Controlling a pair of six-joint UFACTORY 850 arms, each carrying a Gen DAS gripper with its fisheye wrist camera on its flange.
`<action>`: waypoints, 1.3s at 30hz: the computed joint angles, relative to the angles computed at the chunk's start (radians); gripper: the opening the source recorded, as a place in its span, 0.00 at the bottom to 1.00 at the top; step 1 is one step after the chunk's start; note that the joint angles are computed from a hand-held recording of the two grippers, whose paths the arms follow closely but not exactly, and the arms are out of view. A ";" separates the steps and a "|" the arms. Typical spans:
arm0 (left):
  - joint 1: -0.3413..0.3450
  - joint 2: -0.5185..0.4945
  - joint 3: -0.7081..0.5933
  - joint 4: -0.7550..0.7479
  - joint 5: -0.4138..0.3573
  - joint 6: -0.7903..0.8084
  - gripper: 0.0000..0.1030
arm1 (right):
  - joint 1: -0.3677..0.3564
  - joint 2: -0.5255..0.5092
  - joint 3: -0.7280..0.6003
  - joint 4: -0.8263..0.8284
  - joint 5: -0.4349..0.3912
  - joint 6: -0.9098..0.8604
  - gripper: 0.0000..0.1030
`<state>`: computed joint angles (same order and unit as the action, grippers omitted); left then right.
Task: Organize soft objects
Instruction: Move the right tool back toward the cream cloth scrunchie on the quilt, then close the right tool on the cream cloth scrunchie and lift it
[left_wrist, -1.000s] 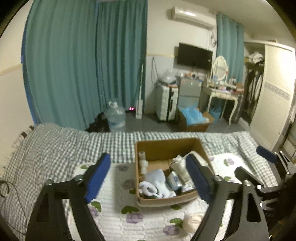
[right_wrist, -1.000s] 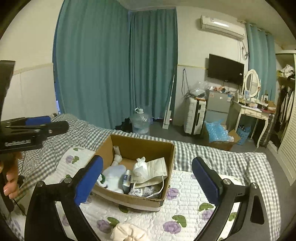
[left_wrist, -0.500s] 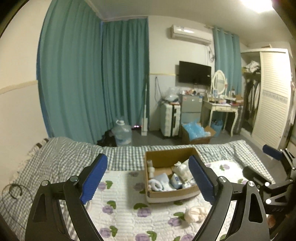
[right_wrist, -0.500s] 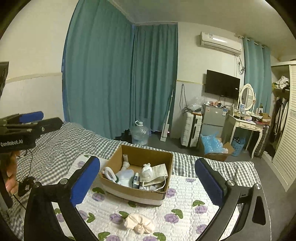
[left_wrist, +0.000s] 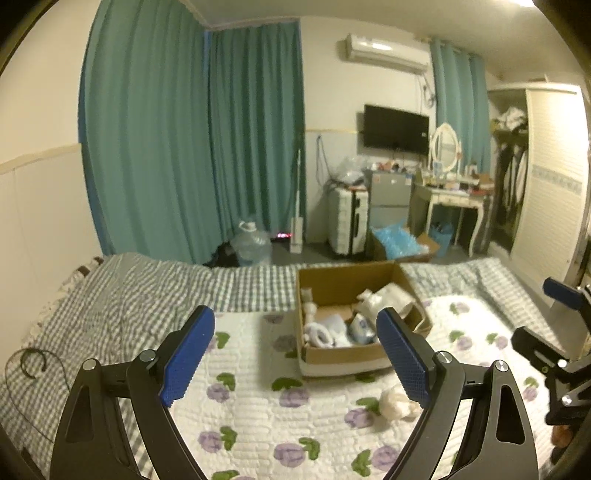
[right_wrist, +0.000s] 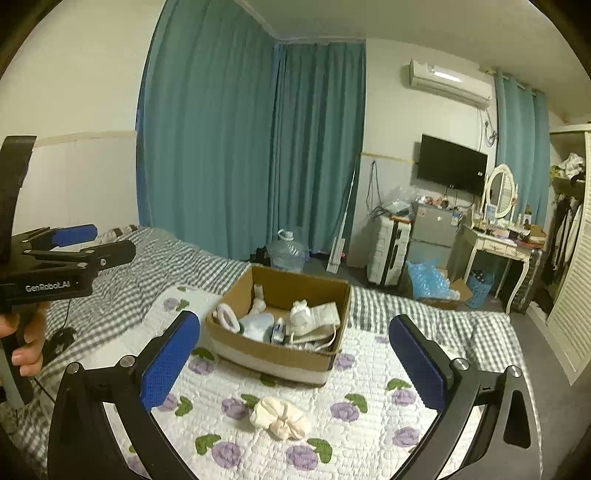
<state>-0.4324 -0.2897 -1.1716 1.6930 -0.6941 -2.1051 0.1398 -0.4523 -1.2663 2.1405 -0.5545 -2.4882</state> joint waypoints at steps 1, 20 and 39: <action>0.001 -0.008 -0.003 -0.010 -0.002 0.010 0.88 | -0.002 -0.009 -0.006 -0.013 -0.001 0.013 1.00; 0.075 -0.210 -0.085 -0.195 0.194 0.186 0.74 | 0.016 -0.273 -0.198 -0.294 0.081 0.265 1.00; 0.128 -0.370 -0.178 -0.478 0.264 0.465 0.61 | 0.056 -0.507 -0.444 -0.725 0.169 0.688 1.00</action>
<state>-0.3045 -0.6596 -1.3499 1.2153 -0.4300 -1.6400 0.1963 -0.9591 -1.7103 1.4152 -0.3860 -1.8001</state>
